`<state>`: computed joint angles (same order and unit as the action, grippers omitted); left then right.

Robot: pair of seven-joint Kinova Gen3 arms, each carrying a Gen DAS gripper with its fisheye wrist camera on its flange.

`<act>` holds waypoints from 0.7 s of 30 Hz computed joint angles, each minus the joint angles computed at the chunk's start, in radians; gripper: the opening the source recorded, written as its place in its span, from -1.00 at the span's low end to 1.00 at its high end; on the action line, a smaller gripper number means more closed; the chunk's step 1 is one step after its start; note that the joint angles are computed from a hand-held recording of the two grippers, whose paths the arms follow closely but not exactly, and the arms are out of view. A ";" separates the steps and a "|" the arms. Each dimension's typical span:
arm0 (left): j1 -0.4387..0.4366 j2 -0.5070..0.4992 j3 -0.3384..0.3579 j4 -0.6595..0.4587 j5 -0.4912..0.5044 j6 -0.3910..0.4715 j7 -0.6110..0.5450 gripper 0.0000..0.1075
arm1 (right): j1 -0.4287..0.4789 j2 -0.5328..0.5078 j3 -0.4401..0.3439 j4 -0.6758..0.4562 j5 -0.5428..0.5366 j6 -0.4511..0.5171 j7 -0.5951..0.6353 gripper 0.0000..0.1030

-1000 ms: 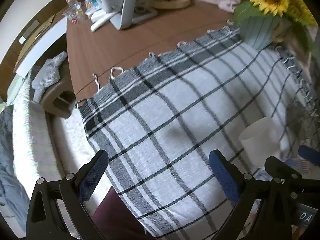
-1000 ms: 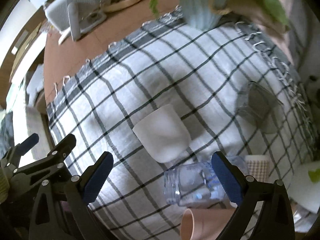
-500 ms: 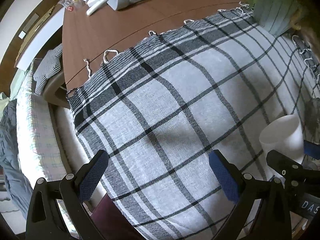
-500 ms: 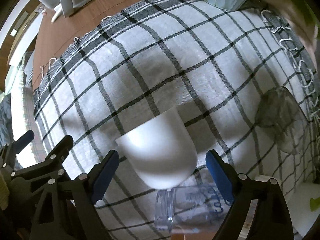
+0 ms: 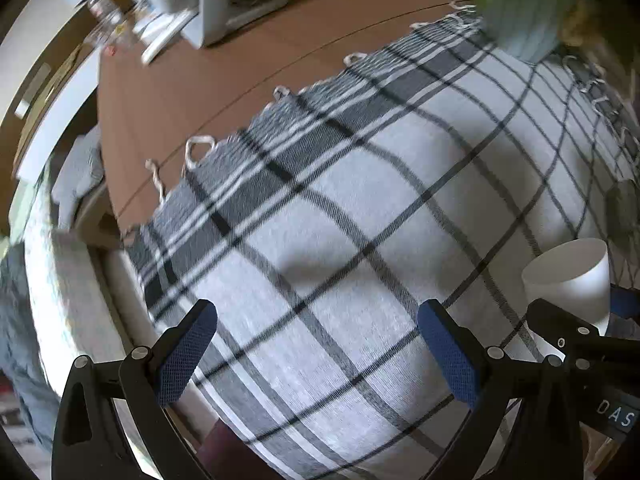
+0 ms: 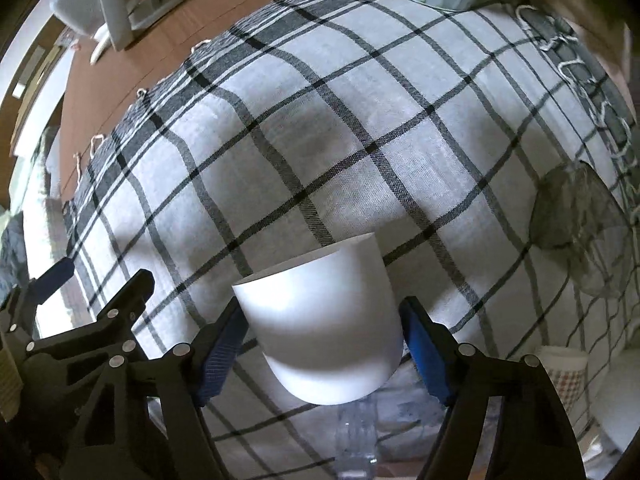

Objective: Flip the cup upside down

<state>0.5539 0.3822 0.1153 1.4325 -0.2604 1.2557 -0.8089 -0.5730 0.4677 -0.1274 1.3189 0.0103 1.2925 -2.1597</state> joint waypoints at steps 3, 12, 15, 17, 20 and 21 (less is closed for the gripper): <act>-0.022 -0.003 0.008 -0.015 -0.008 -0.012 -0.082 0.91 | 0.010 -0.008 -0.063 -0.009 0.053 0.010 -0.112 0.48; -0.084 -0.078 0.020 0.026 -0.022 -0.128 -0.377 0.91 | -0.194 -0.076 0.053 -0.048 0.147 0.087 -0.478 0.48; -0.093 -0.110 0.025 0.057 -0.005 -0.162 -0.464 0.91 | -0.330 -0.108 0.183 -0.036 0.163 0.123 -0.600 0.48; -0.114 -0.125 0.036 0.069 0.014 -0.177 -0.534 0.91 | -0.423 -0.124 0.261 -0.032 0.165 0.135 -0.681 0.48; -0.140 -0.149 0.044 0.091 0.057 -0.205 -0.631 0.91 | -0.562 -0.143 0.385 -0.023 0.162 0.147 -0.803 0.48; -0.146 -0.157 0.048 0.100 0.071 -0.213 -0.664 0.91 | -0.608 -0.137 0.428 -0.019 0.162 0.147 -0.844 0.48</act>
<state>0.4077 0.2255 0.1638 1.5320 -0.1891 1.0430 -1.4734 -1.1812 0.3306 0.3002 1.2996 0.1722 1.4397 -3.0035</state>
